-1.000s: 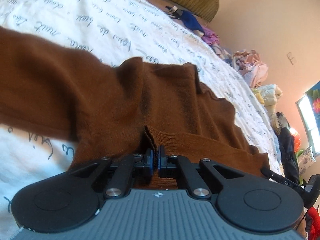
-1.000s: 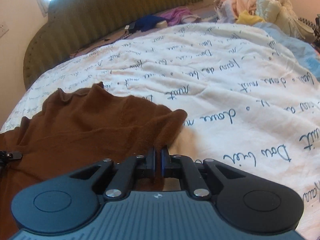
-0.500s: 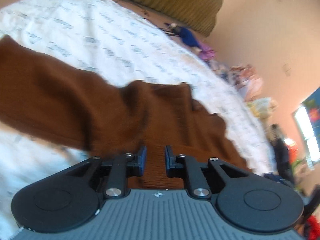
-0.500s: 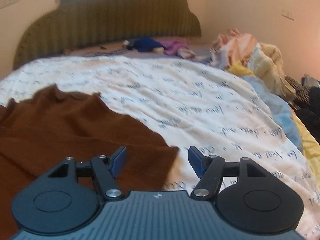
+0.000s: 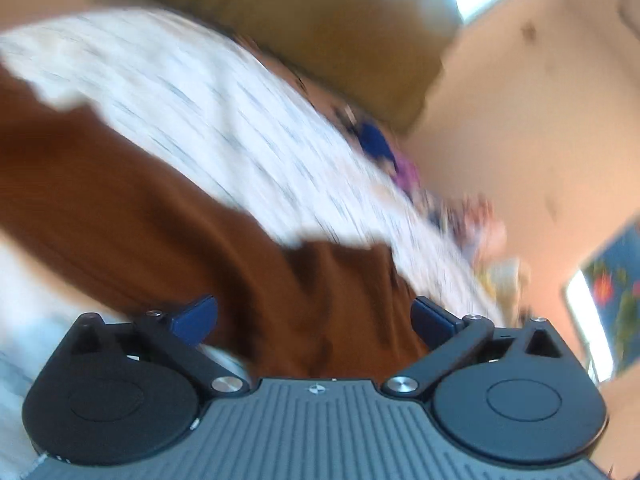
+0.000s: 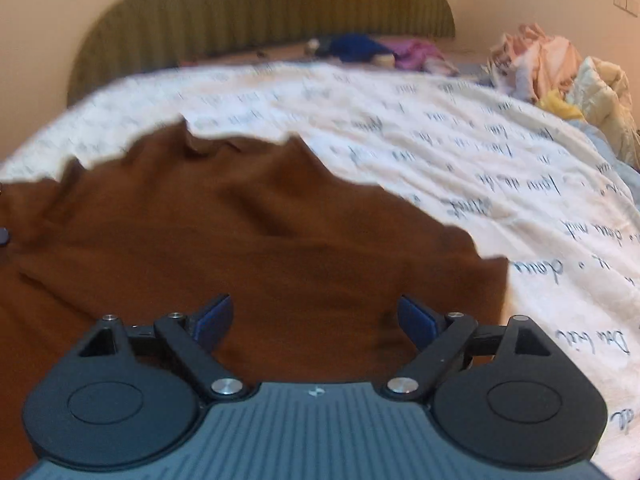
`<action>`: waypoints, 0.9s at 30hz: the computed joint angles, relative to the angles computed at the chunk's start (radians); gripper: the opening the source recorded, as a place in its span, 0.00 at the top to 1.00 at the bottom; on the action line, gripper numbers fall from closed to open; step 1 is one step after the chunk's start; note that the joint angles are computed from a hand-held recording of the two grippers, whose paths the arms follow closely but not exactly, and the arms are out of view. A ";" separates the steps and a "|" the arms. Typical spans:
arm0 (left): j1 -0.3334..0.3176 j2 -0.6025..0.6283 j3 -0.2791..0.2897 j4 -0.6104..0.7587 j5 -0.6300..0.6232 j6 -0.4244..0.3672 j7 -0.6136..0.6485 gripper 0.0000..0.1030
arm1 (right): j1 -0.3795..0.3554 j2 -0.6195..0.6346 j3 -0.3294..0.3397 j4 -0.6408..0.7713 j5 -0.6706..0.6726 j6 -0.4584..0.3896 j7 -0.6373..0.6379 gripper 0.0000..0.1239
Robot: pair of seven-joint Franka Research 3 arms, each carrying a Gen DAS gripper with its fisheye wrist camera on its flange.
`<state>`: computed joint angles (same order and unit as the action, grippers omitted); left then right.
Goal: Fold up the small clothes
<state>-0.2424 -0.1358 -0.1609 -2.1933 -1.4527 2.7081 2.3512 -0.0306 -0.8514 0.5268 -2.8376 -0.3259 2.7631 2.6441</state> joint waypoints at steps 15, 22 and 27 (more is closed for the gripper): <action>0.312 0.247 0.086 0.249 0.072 0.018 -0.413 0.07 | -0.411 0.235 0.565 0.247 0.109 0.541 0.089 0.27; 0.352 0.369 0.041 0.385 0.362 -0.019 -0.677 0.95 | -0.317 0.230 0.505 0.166 0.193 0.615 0.012 0.27; 0.380 0.326 -0.031 0.345 0.347 0.061 -0.560 0.96 | -0.261 0.236 0.469 0.125 0.267 0.625 -0.023 0.27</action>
<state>0.1374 0.1905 -0.1921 -1.8487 -1.1055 2.7687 1.7911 -0.2921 -0.6154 0.9953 -2.7122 -0.0590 3.3883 2.6208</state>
